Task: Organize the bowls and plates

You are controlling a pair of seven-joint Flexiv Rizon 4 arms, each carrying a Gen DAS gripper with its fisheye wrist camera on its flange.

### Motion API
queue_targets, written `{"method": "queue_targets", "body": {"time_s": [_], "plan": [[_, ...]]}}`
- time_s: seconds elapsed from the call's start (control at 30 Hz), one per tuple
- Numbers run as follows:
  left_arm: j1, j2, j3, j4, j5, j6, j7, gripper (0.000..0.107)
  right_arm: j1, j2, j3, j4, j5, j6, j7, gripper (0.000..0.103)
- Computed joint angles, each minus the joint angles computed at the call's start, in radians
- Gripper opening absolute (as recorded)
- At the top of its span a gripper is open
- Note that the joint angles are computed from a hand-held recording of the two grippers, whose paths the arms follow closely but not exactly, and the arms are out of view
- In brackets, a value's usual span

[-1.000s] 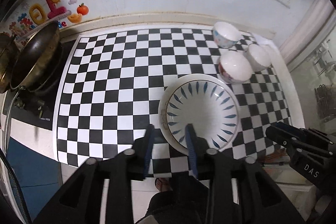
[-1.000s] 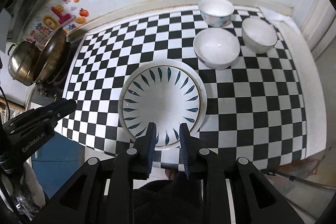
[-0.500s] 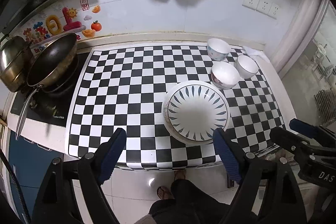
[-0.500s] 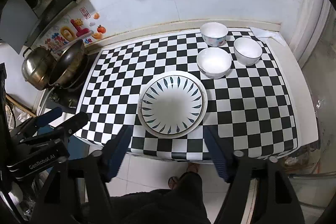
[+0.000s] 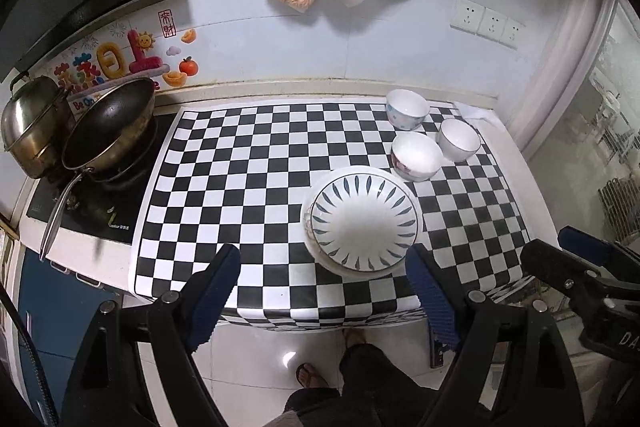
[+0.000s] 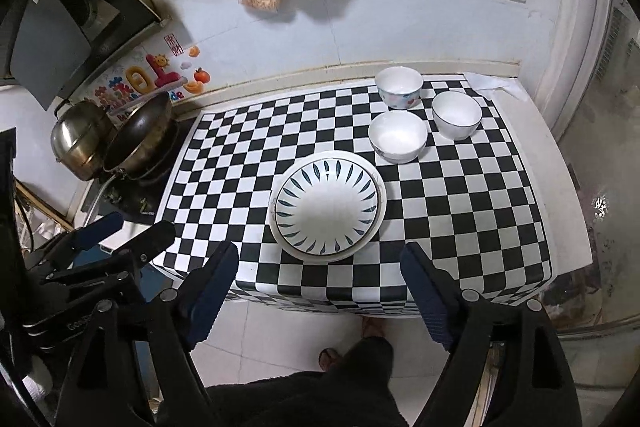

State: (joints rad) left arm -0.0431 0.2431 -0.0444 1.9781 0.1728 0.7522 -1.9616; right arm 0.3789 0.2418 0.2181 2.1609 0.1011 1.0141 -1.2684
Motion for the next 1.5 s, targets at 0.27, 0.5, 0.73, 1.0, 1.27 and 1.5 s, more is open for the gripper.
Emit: {"method": "queue_targets", "body": {"time_s": [0.27,0.5,0.73,1.0,1.27,1.5], "plan": [[0.0,-0.212,-0.012,-0.151,-0.026,0.02,-0.016,0.084,-0.038,-0.145,-0.099,-0.104,0.132,0.053,-0.148,0.085],[-0.023,-0.606,0.017,-0.498,-0.147,-0.077,0.09,0.075,-0.143,-0.529,-0.146,-0.479,0.263,-0.127,-0.31,0.076],[-0.025,-0.996,0.025,-0.949,-0.265,-0.359,0.144,0.046,-0.217,-0.934,-0.104,-0.923,0.148,-0.393,-0.262,0.063],[-0.042,-1.264,0.026,-1.309,-0.31,-0.62,0.178,0.017,-0.246,-1.175,-0.043,-1.231,0.081,-0.622,-0.248,0.024],[-0.073,-1.164,0.022,-1.161,-0.309,-0.542,0.19,0.016,-0.255,-1.15,-0.04,-1.195,0.076,-0.622,-0.255,0.013],[-0.11,-1.02,0.004,-0.944,-0.33,-0.444,0.206,0.017,-0.295,-0.99,-0.037,-0.99,0.09,-0.571,-0.299,0.014]]}}
